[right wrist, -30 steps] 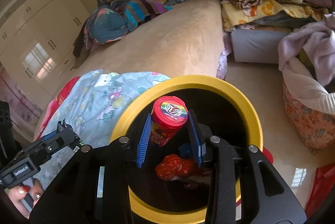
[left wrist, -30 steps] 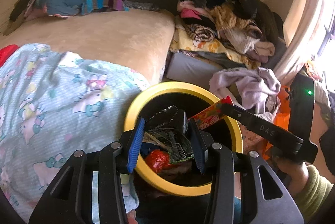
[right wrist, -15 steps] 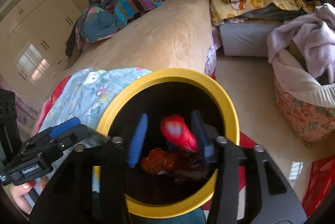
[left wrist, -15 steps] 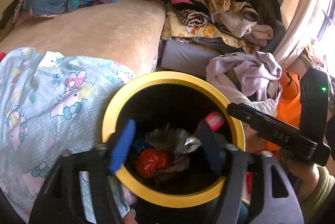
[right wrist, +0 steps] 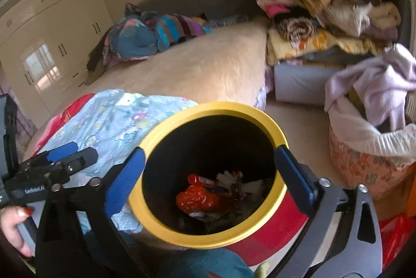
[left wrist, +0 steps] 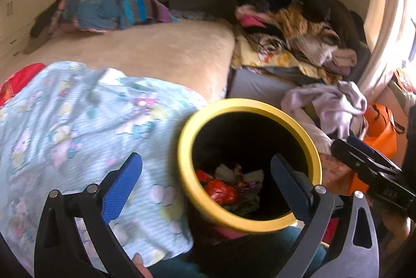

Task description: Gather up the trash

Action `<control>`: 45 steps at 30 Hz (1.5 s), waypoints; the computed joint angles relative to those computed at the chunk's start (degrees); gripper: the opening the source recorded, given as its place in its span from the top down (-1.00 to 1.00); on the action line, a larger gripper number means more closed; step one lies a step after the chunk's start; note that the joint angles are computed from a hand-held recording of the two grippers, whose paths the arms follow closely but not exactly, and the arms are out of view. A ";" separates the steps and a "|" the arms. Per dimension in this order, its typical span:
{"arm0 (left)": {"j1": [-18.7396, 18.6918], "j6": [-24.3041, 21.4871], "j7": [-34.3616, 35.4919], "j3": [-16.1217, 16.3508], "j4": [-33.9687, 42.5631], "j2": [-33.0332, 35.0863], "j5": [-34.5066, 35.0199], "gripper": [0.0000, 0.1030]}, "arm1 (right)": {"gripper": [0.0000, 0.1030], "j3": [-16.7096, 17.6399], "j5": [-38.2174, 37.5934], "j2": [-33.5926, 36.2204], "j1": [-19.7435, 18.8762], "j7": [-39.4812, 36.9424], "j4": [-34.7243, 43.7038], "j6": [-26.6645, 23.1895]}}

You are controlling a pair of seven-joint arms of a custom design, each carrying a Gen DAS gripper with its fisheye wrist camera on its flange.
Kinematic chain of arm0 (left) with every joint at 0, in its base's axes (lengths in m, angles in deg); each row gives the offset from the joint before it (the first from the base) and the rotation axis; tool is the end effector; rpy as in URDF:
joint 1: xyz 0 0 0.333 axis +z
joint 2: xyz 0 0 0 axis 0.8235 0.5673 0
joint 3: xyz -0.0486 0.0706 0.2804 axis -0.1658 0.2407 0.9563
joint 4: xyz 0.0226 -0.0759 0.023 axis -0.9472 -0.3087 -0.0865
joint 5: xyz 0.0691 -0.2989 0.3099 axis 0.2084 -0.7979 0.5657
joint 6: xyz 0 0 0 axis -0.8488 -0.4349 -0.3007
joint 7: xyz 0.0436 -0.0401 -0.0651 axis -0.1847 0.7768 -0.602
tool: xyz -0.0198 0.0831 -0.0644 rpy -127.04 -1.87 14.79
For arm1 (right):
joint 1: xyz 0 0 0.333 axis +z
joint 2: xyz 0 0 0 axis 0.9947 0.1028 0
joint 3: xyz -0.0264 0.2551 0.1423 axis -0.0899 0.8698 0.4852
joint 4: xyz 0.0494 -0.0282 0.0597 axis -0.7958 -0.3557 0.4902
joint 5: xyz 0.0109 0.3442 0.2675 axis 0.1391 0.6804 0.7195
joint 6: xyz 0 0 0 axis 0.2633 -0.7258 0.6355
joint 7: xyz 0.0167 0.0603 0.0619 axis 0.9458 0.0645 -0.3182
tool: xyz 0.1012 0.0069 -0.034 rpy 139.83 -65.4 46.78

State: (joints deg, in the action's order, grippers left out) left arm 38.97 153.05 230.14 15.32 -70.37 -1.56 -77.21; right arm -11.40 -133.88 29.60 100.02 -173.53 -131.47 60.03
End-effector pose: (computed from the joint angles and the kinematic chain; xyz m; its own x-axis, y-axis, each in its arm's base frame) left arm 0.4927 -0.1296 0.4106 -0.6459 -0.7543 0.1180 -0.5681 0.3716 -0.7342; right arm 0.3495 0.2801 0.3832 -0.3824 -0.8743 -0.2989 -0.4265 0.4540 -0.7823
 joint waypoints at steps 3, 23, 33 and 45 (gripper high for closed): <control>0.00 1.65 4.13 2.24 -2.77 -3.59 -4.30 -0.87 | -0.79 2.20 -2.11 0.14 0.34 1.91 1.23 -2.19; 3.60 10.42 18.51 9.31 -13.72 -17.75 -17.50 -0.88 | -0.79 4.47 -12.87 18.28 13.40 -0.99 17.69 -27.68; 4.36 8.01 20.09 10.80 -14.34 -19.10 -17.60 -0.88 | -0.79 -0.73 -13.16 19.27 19.16 -0.83 18.51 -29.64; 4.66 8.25 20.84 10.01 -14.15 -19.28 -19.40 -0.88 | -0.79 -1.87 -12.88 19.33 19.98 -1.20 18.45 -28.62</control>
